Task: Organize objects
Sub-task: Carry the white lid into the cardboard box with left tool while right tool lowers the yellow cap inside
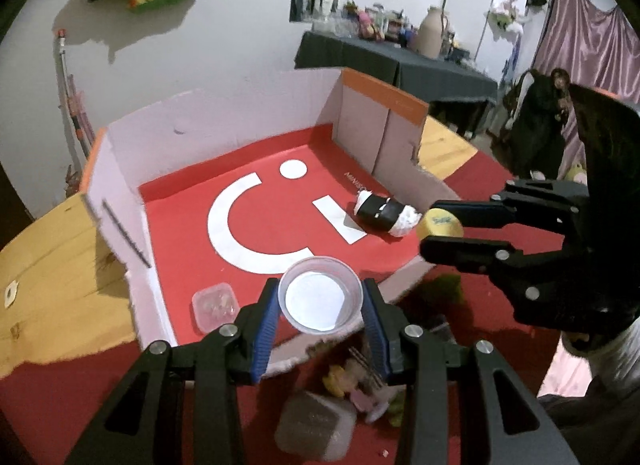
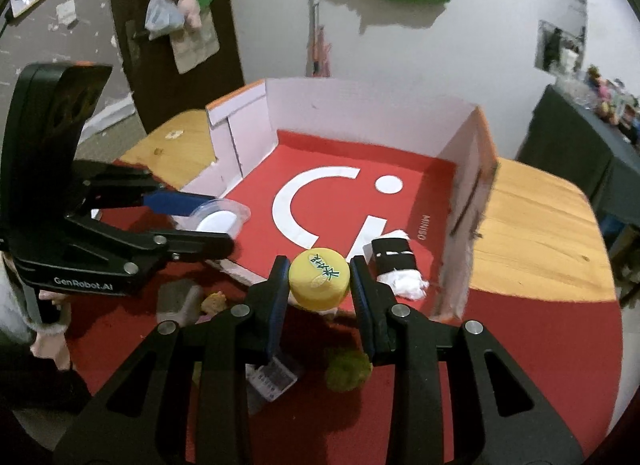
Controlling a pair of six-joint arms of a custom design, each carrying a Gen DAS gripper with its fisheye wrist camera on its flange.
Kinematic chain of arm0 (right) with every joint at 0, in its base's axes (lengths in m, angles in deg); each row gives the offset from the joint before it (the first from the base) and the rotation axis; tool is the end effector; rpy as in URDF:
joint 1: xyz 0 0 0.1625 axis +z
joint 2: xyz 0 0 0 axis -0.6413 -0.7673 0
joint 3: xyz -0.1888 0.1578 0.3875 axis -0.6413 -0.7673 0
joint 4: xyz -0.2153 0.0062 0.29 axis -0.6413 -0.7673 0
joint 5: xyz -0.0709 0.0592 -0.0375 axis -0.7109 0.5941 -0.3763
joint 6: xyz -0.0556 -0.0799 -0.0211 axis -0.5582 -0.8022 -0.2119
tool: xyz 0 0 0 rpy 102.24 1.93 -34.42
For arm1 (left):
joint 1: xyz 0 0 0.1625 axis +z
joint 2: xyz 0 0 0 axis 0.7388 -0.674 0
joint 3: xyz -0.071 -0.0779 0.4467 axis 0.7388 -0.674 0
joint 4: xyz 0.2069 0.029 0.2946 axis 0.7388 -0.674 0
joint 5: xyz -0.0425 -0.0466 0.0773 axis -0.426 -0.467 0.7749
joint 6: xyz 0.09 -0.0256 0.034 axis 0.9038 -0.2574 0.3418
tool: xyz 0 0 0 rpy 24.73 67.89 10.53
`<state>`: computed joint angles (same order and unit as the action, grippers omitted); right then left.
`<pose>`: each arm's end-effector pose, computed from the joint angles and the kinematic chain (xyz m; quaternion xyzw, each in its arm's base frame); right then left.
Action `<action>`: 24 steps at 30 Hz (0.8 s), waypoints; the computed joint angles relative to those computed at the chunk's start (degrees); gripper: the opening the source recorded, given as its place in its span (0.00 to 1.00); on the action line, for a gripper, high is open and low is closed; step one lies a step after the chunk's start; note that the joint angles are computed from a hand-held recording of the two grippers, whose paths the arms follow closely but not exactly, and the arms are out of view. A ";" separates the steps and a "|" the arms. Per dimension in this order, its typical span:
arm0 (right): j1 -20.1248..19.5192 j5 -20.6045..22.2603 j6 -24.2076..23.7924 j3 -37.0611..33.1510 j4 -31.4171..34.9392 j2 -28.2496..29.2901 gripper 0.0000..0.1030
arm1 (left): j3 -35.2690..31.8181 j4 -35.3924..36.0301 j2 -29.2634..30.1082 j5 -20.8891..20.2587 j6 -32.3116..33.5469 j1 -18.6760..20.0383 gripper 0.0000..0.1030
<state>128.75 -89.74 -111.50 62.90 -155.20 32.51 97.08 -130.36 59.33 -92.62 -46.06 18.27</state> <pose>0.0946 -0.8288 0.1454 0.3261 -0.8828 0.2511 0.2265 -0.1716 -0.8324 0.0576 0.2957 0.8974 -0.2178 0.2445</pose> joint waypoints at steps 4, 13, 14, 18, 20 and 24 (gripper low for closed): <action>0.10 -2.10 -0.45 -7.27 8.30 2.82 0.28 | -7.39 7.34 3.05 1.05 0.70 0.48 0.41; -0.11 -5.15 0.14 -20.54 23.66 8.30 0.28 | -20.29 20.89 8.39 1.89 1.50 1.54 0.41; -0.10 -5.32 0.07 -21.19 24.45 8.60 0.28 | -21.15 21.77 8.67 1.92 1.49 1.61 0.41; -0.03 -6.09 0.53 -24.66 28.41 10.05 0.28 | -24.32 25.21 9.94 1.94 1.40 1.90 0.41; 0.07 -6.65 0.28 -25.82 29.31 10.61 0.28 | -25.04 26.18 10.27 2.03 1.75 1.95 0.41; 0.07 -7.41 0.70 -28.94 32.88 11.88 0.29 | -26.38 28.25 10.81 2.27 1.71 2.08 0.41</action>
